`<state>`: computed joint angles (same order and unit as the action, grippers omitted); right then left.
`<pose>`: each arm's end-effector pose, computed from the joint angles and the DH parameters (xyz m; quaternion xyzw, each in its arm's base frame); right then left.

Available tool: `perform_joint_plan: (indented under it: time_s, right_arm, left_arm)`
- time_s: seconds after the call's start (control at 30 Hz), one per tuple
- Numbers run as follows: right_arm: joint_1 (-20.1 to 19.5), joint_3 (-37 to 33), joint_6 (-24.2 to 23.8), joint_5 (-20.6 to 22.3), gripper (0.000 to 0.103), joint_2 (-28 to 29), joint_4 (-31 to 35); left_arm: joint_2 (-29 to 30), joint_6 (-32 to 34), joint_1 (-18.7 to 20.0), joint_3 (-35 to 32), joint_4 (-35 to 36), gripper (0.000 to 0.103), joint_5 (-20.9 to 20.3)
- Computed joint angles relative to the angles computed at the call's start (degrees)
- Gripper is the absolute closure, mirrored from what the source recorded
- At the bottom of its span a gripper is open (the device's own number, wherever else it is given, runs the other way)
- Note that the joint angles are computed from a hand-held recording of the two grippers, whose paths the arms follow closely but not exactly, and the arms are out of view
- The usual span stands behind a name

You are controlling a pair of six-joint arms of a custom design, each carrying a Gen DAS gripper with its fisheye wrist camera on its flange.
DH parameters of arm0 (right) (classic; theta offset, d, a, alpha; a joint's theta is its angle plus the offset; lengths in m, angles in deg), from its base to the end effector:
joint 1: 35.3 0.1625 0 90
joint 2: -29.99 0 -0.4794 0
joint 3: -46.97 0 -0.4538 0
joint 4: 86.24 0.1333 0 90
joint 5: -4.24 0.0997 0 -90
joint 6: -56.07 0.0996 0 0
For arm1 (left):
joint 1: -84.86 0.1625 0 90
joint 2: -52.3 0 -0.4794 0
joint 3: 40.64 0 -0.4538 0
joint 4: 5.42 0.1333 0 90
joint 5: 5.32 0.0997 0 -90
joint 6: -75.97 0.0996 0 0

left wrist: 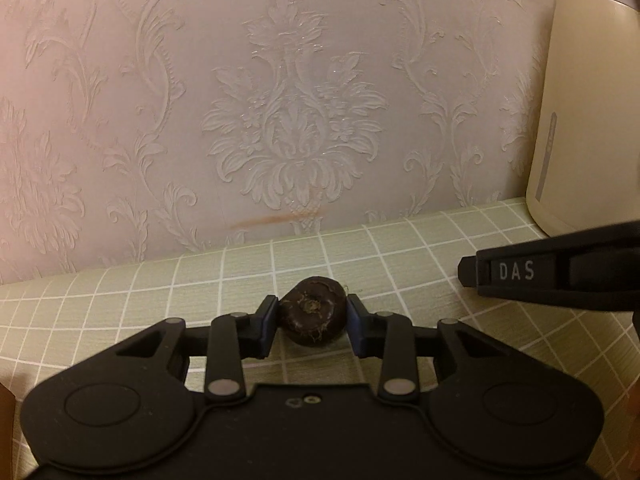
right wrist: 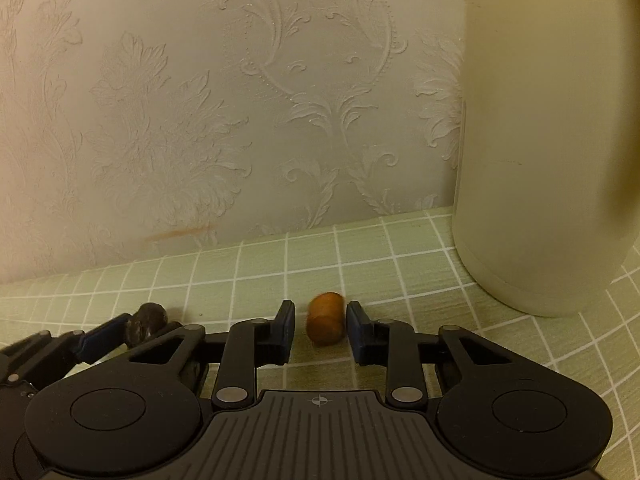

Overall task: Organize fruits
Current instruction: 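Carry the dark brown fruit and carrot piece over the white box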

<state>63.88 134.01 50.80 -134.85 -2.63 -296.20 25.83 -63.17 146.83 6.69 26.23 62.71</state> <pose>0.1799 -0.7494 0.1156 -0.1269 -0.7871 0.5040 0.3323 -0.2396 -0.8131 0.0806 0.4753 0.8013 -0.2933 0.2146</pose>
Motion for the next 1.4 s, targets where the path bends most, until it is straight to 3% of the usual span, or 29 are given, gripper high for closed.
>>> perform_joint_plan:
  time_s: [0.13,0.2,0.8,1.4]
  right_arm:
    - [-0.1,0.6,0.2,1.0,0.076,-0.5,0.9]
    - [-0.1,0.5,-0.4,0.7,0.083,-0.5,1.2]
    - [0.4,2.7,0.0,2.2,0.083,-1.8,-1.0]
    - [3.1,6.1,0.7,3.6,0.083,-2.3,-0.5]
  left_arm:
    - [0.1,0.3,0.0,-0.1,0.1,0.076,0.0]
    - [0.1,0.2,0.0,-0.2,0.2,0.076,0.0]
    - [0.4,-4.5,0.2,-1.7,3.8,0.077,1.3]
    - [-6.7,-4.4,0.3,6.9,2.6,0.077,-0.1]
